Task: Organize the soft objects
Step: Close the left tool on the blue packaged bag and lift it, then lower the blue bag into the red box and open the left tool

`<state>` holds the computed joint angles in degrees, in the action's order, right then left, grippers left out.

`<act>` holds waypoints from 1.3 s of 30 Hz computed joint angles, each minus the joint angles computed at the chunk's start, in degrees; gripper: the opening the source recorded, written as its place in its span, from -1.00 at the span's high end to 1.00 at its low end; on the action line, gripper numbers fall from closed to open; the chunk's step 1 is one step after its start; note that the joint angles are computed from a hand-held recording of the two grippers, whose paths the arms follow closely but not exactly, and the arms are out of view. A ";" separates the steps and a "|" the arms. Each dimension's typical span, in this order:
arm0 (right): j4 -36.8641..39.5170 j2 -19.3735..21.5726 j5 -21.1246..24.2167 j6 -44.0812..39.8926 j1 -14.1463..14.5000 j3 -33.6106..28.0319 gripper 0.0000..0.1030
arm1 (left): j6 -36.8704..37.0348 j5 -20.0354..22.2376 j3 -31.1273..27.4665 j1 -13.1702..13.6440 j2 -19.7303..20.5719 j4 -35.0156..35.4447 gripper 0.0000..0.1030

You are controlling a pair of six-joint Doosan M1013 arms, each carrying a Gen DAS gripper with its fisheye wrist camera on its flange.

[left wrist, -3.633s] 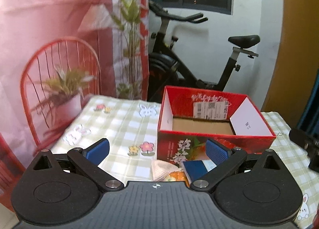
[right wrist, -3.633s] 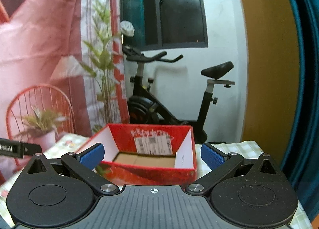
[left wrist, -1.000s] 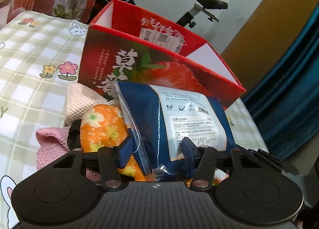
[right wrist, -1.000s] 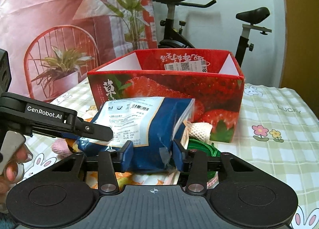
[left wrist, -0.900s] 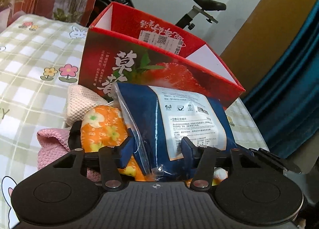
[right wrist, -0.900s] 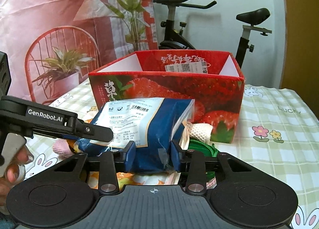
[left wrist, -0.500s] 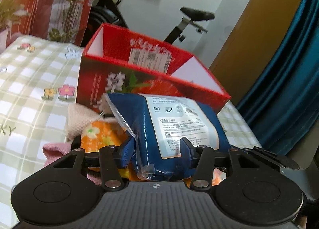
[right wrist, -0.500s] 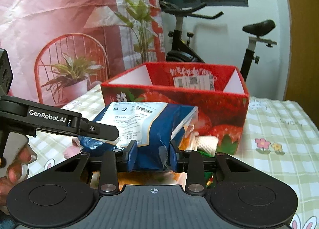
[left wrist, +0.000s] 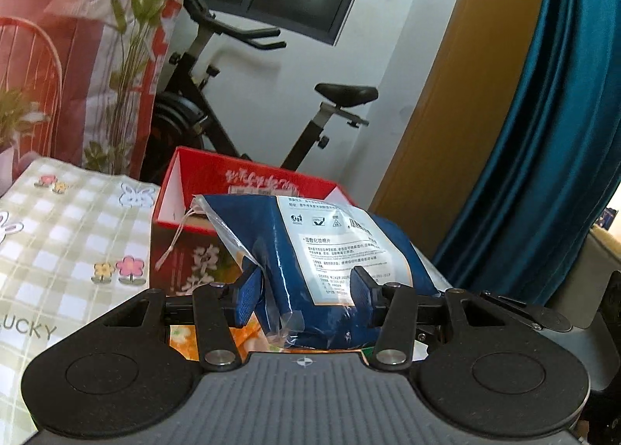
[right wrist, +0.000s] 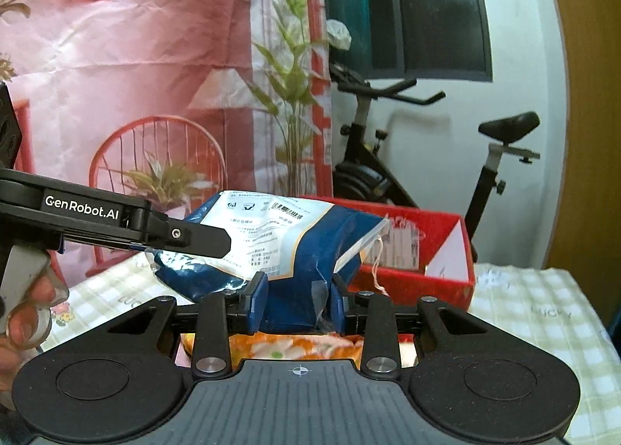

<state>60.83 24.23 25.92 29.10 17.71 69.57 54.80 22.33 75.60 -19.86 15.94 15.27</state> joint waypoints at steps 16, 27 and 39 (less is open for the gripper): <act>4.26 2.65 -0.73 -4.18 -0.93 -3.63 0.40 | 17.55 1.81 -6.38 2.57 4.22 -16.14 -0.03; -10.51 11.22 3.35 11.56 -1.93 -19.29 0.40 | 25.03 8.84 -20.00 5.18 12.95 -26.79 -0.08; -31.14 25.11 18.29 35.04 -1.96 -43.22 0.32 | 20.65 22.95 -35.15 5.72 22.57 -20.73 -0.11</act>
<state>29.69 49.34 44.21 64.14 15.76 26.35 75.45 45.28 40.46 -14.14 38.50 -5.46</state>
